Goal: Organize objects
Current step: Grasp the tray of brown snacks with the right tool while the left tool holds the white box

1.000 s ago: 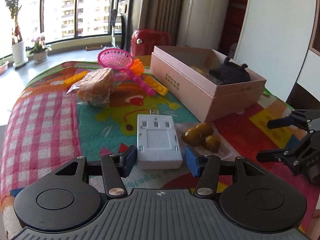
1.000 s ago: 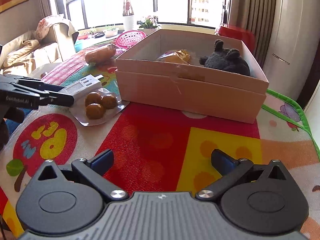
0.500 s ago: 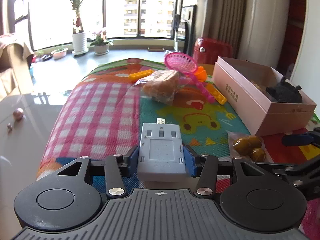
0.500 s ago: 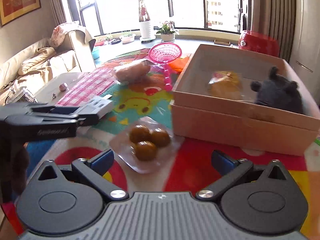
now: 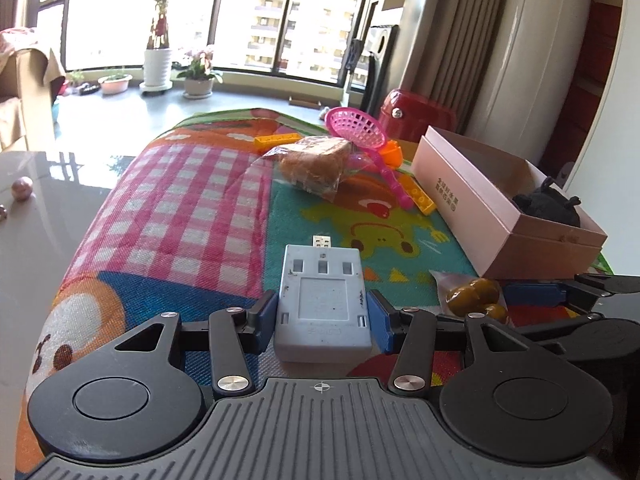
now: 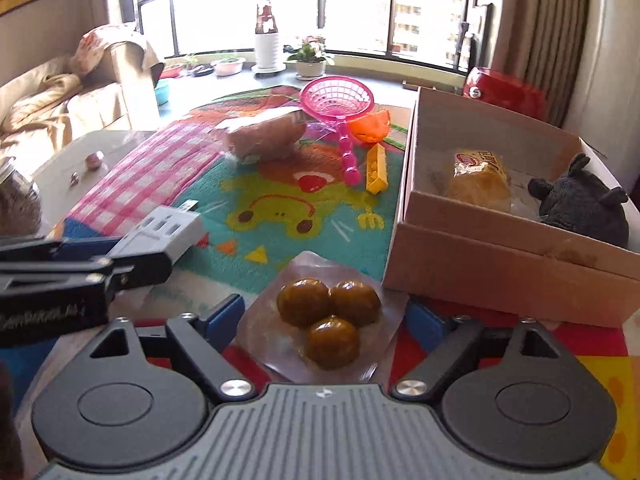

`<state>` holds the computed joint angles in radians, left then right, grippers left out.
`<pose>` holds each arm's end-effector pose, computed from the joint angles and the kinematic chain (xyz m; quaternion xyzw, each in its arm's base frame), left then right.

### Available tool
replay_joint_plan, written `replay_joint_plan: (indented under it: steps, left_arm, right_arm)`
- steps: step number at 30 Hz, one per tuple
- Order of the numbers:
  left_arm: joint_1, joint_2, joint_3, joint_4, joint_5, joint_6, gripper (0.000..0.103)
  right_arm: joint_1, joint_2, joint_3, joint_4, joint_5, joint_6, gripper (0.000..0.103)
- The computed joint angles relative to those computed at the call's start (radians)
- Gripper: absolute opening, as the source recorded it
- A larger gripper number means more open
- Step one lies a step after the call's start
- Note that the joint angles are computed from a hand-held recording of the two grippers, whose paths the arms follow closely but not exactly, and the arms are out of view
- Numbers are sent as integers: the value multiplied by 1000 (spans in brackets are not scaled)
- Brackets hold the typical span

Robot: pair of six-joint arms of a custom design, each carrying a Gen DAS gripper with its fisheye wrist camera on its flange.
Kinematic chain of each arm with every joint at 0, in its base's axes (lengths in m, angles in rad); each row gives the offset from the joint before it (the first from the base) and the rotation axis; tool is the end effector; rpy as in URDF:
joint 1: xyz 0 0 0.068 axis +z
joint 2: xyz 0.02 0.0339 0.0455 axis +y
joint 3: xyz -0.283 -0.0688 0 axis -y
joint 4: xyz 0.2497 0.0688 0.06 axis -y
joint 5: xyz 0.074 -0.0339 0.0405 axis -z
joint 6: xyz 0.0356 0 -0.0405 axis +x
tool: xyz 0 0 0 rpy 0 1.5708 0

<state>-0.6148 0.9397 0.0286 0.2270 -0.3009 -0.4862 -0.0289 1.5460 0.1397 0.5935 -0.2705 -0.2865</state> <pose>0.1181 -0.0705 0.1132 -0.0068 0.8954 -0.1065 0.4323 0.1877 0.0041 0.0813 -0.1677 0.9065 0.0661 0.3817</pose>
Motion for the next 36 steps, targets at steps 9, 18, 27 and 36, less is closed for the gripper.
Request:
replay_joint_plan:
  steps: [9, 18, 27, 36]
  left_arm:
    - [-272, 121, 42, 42, -79, -102, 53]
    - [-425, 272, 119, 13, -216, -182, 54]
    - [-472, 327, 133, 17, -280, -183, 53]
    - [-535, 369, 139, 18, -355, -199, 54]
  right_arm:
    - [-539, -263, -31, -463, -352, -595, 58]
    - [-809, -119, 97, -567, -488, -748, 86]
    - [-555, 28, 87, -267, -349, -473, 90]
    - [-749, -191, 30, -548, -456, -782, 55]
